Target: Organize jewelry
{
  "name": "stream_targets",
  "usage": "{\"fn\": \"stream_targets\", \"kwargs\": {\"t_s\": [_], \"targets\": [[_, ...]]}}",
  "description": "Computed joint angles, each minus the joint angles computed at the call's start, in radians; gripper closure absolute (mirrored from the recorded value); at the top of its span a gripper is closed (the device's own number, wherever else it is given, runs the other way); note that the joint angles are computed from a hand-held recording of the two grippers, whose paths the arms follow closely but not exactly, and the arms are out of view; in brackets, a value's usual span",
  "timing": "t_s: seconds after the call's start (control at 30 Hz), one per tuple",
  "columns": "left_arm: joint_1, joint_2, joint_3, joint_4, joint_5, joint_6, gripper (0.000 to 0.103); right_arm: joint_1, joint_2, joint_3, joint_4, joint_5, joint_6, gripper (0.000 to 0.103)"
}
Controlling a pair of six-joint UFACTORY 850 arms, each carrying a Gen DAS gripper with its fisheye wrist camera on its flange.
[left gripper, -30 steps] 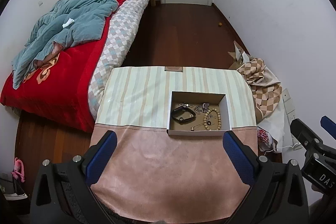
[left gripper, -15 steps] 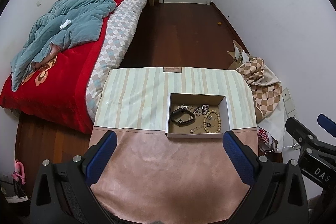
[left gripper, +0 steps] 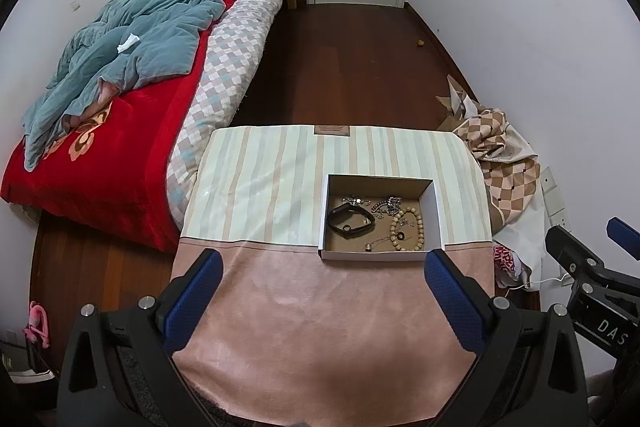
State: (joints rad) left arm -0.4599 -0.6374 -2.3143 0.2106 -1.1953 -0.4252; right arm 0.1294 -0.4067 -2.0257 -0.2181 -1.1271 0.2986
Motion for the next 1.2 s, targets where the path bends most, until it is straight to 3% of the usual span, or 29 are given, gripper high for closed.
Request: {"fn": "stream_targets", "kwargs": {"t_s": [1.2], "targets": [[-0.005,0.017,0.007,0.041,0.012,-0.020,0.000,-0.001,0.030,0.035,0.012,0.012,0.004,0.001]]}}
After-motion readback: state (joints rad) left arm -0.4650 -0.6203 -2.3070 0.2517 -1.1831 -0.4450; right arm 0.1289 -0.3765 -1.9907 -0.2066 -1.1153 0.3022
